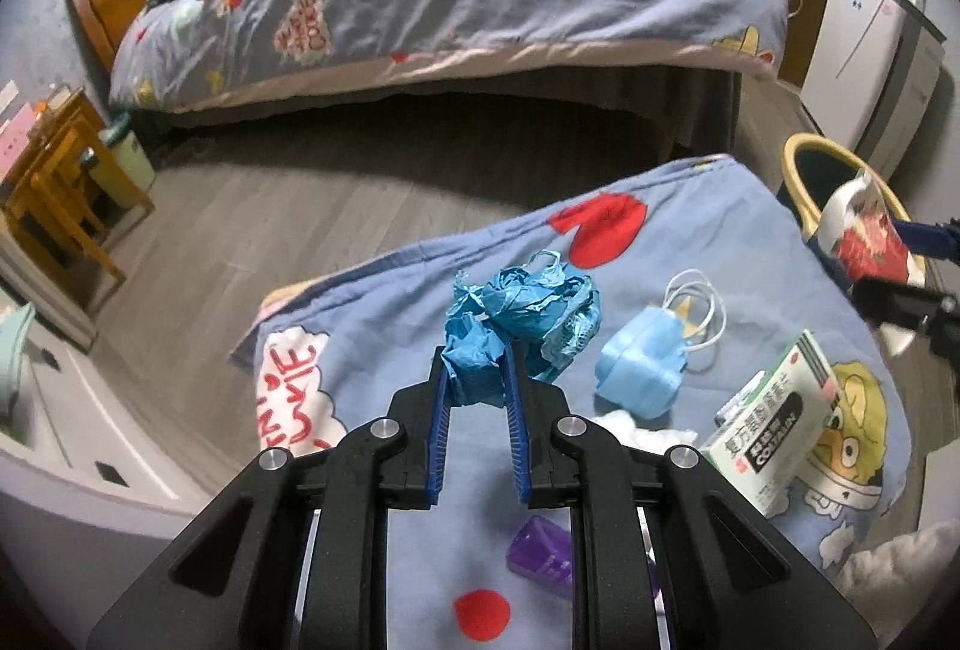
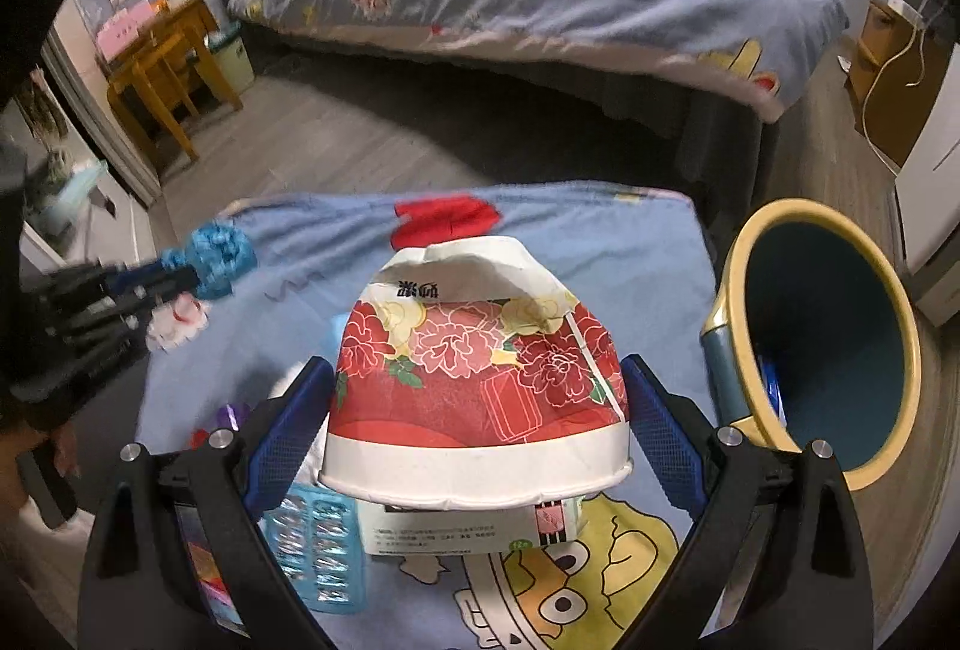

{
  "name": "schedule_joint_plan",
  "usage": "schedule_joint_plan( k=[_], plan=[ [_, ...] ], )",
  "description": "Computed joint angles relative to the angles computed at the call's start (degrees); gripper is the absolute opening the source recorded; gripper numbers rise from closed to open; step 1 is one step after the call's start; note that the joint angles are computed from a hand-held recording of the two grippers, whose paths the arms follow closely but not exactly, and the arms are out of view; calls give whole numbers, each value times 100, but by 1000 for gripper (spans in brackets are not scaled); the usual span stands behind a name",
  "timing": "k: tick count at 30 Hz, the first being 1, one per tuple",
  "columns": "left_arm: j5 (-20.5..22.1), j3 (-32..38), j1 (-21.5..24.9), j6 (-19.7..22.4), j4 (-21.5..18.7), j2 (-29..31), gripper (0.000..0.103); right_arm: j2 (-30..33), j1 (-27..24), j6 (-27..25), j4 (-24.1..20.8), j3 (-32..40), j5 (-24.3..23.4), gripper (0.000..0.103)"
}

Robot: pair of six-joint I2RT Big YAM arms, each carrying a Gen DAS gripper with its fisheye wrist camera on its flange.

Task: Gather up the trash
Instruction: 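Grasp the crumpled blue wrapper with the left tool while the right tool grasps the red-and-white tissue pack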

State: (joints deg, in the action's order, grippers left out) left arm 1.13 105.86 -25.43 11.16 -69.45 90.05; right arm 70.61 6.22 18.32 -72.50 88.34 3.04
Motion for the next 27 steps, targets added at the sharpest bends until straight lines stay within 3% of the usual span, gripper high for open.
schedule_joint_plan(
  k=[9, 13, 27],
  plan=[
    [68, 46, -130, -97, 258, -150, 18, -326, -332, 465, 141, 128, -155, 93],
    [84, 105, -182, -157, 290, -132, 18, -378, -422, 344, 127, 215, 1, 93],
    [127, 370, -580, -311, 425, 78, 18, -527, -1266, -87, 91, 283, -308, 93]
  ],
)
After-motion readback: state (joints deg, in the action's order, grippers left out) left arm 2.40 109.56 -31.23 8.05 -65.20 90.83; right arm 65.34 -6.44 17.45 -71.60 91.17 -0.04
